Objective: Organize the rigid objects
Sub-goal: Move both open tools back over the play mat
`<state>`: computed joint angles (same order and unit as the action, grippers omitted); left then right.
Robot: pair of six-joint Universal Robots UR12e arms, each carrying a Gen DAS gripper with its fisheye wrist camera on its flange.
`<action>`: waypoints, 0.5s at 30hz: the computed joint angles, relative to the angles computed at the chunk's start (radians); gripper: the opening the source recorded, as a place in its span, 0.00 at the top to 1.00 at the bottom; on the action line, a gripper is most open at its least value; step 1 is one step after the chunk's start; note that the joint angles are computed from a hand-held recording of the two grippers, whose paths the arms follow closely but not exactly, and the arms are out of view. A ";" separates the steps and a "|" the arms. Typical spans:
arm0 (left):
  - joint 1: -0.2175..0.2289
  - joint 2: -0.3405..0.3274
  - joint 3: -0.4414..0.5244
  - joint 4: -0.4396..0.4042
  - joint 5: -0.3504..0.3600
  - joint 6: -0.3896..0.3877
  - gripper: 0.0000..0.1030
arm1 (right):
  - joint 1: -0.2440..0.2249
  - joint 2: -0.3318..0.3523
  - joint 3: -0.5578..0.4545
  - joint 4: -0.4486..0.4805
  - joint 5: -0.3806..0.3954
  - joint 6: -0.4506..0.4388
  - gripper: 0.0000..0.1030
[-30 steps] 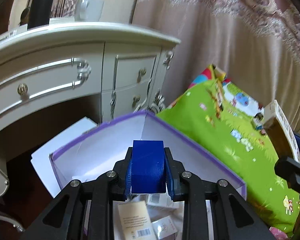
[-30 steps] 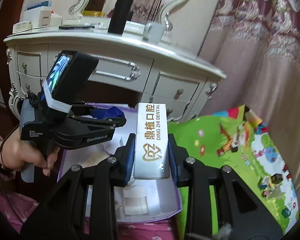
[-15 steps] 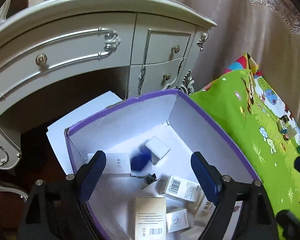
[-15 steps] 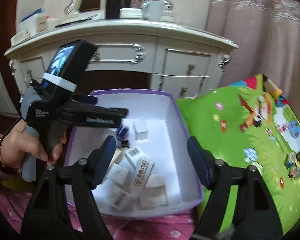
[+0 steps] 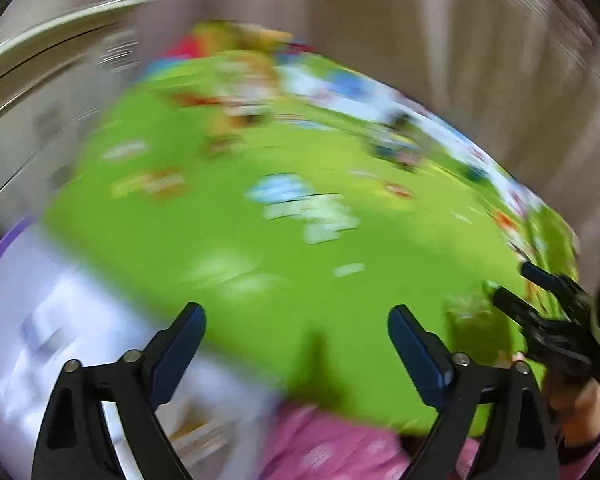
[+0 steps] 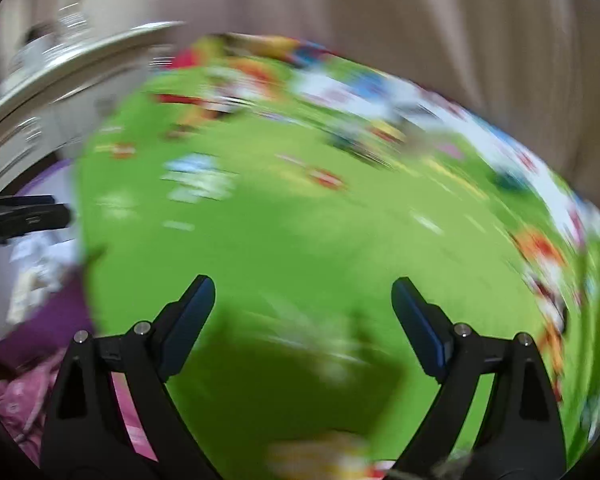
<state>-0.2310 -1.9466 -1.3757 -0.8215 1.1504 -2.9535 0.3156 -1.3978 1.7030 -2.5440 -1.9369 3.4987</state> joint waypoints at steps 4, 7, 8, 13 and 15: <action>-0.101 -0.125 0.149 0.035 0.050 0.106 0.01 | -0.105 -0.064 0.077 0.057 0.008 0.147 0.11; -0.149 -0.221 0.291 -0.032 0.097 0.139 0.01 | -0.192 -0.099 0.117 0.056 0.034 0.284 0.11; -0.157 -0.241 0.321 -0.041 0.109 0.137 0.01 | -0.218 -0.103 0.125 0.040 0.037 0.331 0.11; -0.163 -0.295 0.377 -0.033 0.177 0.077 0.01 | -0.309 -0.087 0.118 0.008 0.076 0.469 0.11; -0.159 -0.308 0.392 -0.071 0.197 0.068 0.00 | -0.326 -0.063 0.085 0.040 0.115 0.502 0.11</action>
<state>-0.3896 -2.2544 -0.9837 -0.8926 1.3475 -2.8852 -0.0100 -1.4605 1.7879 -2.5045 -1.8221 4.0007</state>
